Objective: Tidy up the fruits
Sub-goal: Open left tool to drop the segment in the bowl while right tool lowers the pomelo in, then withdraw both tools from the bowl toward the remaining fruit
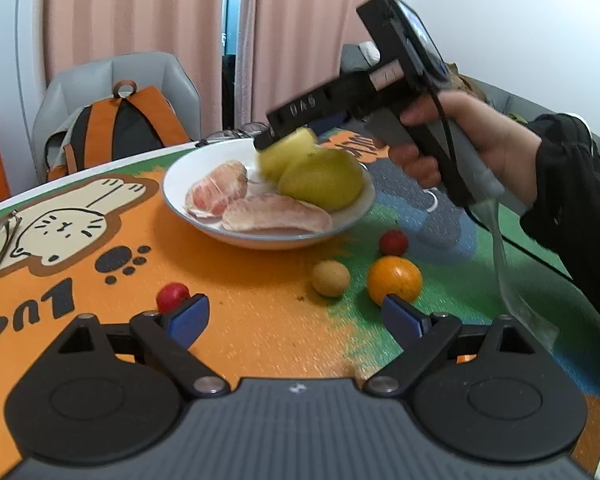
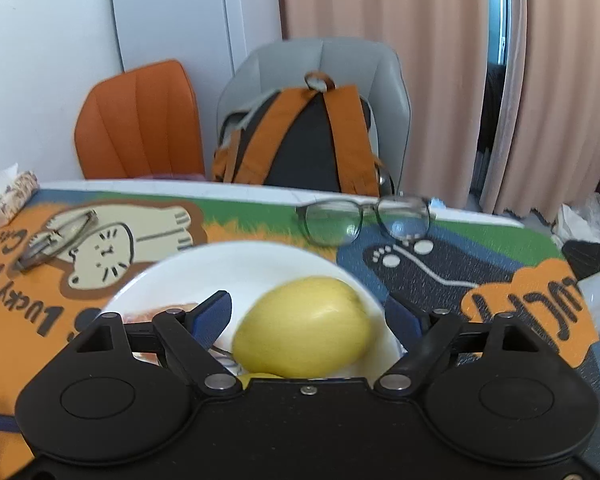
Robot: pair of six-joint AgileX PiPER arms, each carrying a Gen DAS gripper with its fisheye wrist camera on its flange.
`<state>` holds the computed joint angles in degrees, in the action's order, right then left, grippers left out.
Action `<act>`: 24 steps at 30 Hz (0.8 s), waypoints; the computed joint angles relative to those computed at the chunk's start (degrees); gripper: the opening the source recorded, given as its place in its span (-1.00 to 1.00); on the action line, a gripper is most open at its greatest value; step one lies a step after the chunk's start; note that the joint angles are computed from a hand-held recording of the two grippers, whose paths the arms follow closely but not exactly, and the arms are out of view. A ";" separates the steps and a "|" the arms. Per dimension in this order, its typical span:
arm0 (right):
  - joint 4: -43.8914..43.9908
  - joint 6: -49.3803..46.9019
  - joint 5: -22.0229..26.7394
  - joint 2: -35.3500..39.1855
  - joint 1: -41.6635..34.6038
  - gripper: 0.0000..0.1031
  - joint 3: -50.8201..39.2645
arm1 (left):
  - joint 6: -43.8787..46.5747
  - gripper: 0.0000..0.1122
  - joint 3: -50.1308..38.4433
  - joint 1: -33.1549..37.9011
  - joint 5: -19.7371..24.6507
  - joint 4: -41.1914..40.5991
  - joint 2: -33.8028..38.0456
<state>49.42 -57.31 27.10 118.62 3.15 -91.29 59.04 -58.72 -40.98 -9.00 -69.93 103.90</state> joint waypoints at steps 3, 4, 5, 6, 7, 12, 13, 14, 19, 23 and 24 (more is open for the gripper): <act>2.77 -3.11 0.77 -1.97 -0.85 0.71 1.61 | -0.71 0.64 0.47 -0.29 0.06 0.94 0.27; 4.23 -4.83 1.12 -2.77 -1.25 0.74 2.51 | -1.11 0.64 0.70 -0.43 0.05 1.42 0.27; 6.38 -7.51 1.17 -3.97 -1.68 0.78 4.04 | -1.65 0.64 0.84 -0.57 -0.02 1.95 0.36; 8.97 -10.86 1.40 -5.22 -2.22 0.79 5.79 | -3.16 0.64 1.12 -0.64 0.02 3.44 0.34; 10.58 -13.06 1.75 -6.06 -2.63 0.79 6.88 | -5.36 0.64 1.45 -0.66 0.12 5.64 0.29; 18.34 -25.26 3.43 -12.18 -4.74 0.90 15.64 | -19.04 0.64 3.88 -1.39 -0.64 19.78 -0.69; 19.91 -27.66 4.07 -13.32 -5.27 0.91 17.34 | -20.60 0.64 4.24 -1.54 -0.81 21.56 -0.89; 21.25 -29.78 4.81 -14.36 -5.76 0.93 18.88 | -22.34 0.64 4.61 -1.66 -1.07 23.48 -1.04; 25.82 -37.33 8.76 -19.47 -8.61 0.99 26.63 | -31.44 0.63 6.66 -2.37 -2.13 33.03 -2.19; 26.94 -41.01 10.87 -22.57 -10.39 0.99 31.70 | -34.94 0.59 7.36 -2.80 -2.19 37.07 -2.64; 26.56 -41.21 11.37 -23.07 -10.79 0.99 32.51 | -36.91 0.57 7.58 -2.80 -2.37 38.85 -2.67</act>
<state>75.98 -98.51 38.47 95.55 -7.64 -58.78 22.13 -51.14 -43.78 -11.37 -31.08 101.22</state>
